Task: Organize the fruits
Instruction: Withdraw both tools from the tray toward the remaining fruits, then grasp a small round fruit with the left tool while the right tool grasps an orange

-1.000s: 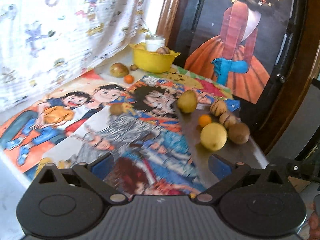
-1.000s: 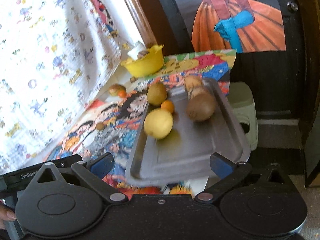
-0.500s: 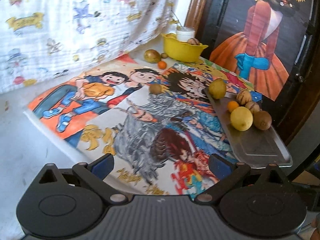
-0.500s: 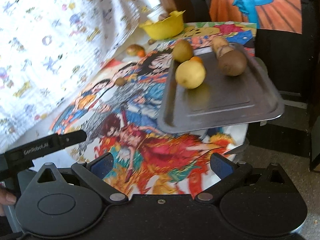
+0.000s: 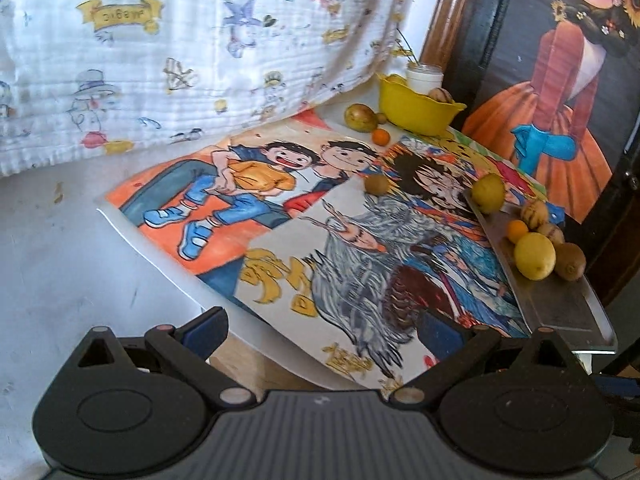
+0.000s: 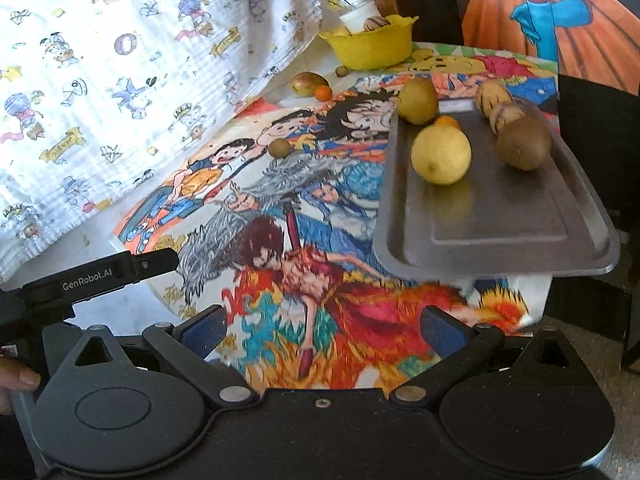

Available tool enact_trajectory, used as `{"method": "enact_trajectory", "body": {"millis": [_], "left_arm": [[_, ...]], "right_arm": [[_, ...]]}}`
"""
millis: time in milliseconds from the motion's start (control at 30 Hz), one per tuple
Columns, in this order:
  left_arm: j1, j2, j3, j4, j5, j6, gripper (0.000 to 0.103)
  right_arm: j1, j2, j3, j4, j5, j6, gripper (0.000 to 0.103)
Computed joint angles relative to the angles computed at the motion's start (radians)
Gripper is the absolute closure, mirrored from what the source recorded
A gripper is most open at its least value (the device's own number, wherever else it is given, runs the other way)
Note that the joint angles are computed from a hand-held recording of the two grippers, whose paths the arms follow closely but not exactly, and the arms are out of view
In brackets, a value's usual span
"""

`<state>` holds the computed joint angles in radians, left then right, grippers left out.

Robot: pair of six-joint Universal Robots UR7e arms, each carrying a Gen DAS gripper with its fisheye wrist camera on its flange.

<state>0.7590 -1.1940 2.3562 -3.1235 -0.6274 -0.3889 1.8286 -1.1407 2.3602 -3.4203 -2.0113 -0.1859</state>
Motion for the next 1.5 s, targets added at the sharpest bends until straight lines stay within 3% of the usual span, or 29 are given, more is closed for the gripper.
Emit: {"method": "enact_trajectory", "body": {"millis": [167, 267, 433, 567, 733, 900, 1100, 1300, 1500], "left_arm": [[0.021, 0.021, -0.027, -0.044, 0.004, 0.071, 0.001], [0.032, 0.046, -0.053, -0.092, 0.018, 0.156, 0.001], [0.049, 0.096, -0.127, -0.177, 0.018, 0.318, 0.001], [0.063, 0.132, -0.197, -0.214, -0.016, 0.431, 0.001], [0.096, 0.175, -0.282, -0.222, -0.067, 0.453, 0.001], [0.139, 0.247, -0.361, -0.223, -0.124, 0.435, 0.001], [0.158, 0.361, -0.443, -0.317, -0.097, 0.622, 0.006], [0.19, 0.415, -0.518, -0.26, -0.098, 0.657, 0.019], [0.218, 0.436, -0.567, -0.17, -0.121, 0.601, 0.043]], "right_arm": [[-0.001, 0.01, -0.068, 0.016, 0.017, -0.049, 0.001], [-0.002, -0.002, -0.133, 0.082, 0.062, -0.079, 0.001], [-0.001, -0.016, -0.314, 0.311, 0.18, 0.003, 0.001], [0.013, 0.038, -0.502, 0.448, 0.24, 0.045, 0.001], [0.014, 0.155, -0.666, 0.483, 0.196, -0.04, 0.001], [-0.038, 0.255, -0.771, 0.573, 0.198, -0.114, 0.001], [-0.082, 0.361, -0.853, 0.567, 0.185, -0.299, 0.001], [-0.116, 0.471, -0.992, 0.569, 0.21, -0.449, 0.004], [-0.132, 0.589, -1.18, 0.654, 0.219, -0.473, 0.014]]}}
